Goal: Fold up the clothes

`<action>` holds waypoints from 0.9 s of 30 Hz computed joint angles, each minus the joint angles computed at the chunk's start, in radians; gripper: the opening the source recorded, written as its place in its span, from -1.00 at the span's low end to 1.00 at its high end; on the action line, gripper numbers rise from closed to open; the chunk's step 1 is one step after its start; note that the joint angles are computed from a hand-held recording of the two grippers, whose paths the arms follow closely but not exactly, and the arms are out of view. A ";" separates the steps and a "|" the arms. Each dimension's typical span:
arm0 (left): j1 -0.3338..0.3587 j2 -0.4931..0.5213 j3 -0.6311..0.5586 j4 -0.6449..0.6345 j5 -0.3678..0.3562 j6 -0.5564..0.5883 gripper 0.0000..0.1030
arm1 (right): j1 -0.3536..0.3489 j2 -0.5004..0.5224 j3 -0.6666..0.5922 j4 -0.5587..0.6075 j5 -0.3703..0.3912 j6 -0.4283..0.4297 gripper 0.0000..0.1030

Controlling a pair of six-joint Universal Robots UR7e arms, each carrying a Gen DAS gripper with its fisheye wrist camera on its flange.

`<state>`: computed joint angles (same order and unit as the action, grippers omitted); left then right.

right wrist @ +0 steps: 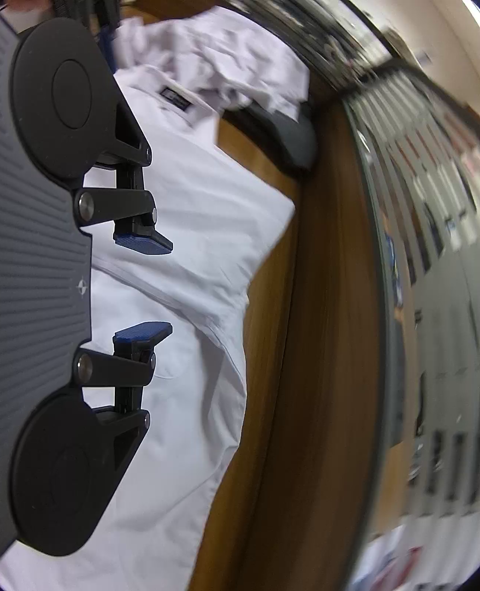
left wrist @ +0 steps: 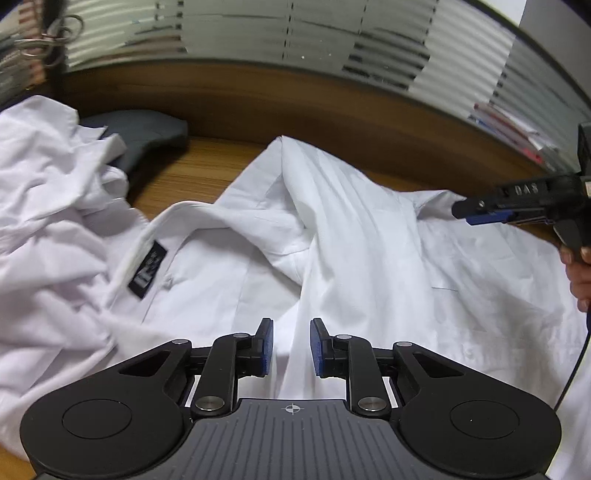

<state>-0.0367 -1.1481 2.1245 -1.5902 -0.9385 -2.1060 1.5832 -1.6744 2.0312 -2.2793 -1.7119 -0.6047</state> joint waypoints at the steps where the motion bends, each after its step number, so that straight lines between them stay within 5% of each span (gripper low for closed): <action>1: 0.013 -0.003 0.014 -0.031 0.002 0.013 -0.54 | -0.007 0.026 -0.005 -0.018 -0.001 0.028 -0.12; 5: 0.042 -0.007 0.044 -0.103 -0.001 0.034 -0.54 | -0.043 0.125 -0.027 -0.080 0.023 0.132 -0.12; 9: 0.046 -0.009 0.053 -0.125 0.014 -0.005 -0.96 | -0.073 0.213 -0.050 -0.133 0.043 0.249 -0.13; 12: 0.012 0.013 -0.009 0.045 0.040 -0.164 -0.96 | -0.091 0.245 -0.066 -0.153 0.087 0.293 -0.86; 14: 0.001 0.008 -0.024 0.099 0.019 -0.256 -0.96 | -0.098 0.261 -0.080 -0.160 0.111 0.315 -0.89; 20: -0.032 -0.076 0.052 0.091 -0.061 -0.458 -0.96 | -0.096 0.310 -0.103 -0.192 0.103 0.321 -0.83; 25: -0.002 -0.168 0.069 0.128 0.088 -0.377 -0.59 | -0.078 0.312 -0.093 -0.214 0.101 0.284 -0.38; 27: 0.052 -0.206 0.085 0.081 0.156 -0.299 -0.45 | -0.082 0.310 -0.093 -0.210 0.116 0.296 -0.38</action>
<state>0.0153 -1.3539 2.2098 -1.5093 -0.7827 -2.4053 1.5014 -1.3642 1.9383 -2.4891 -1.5955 -0.3083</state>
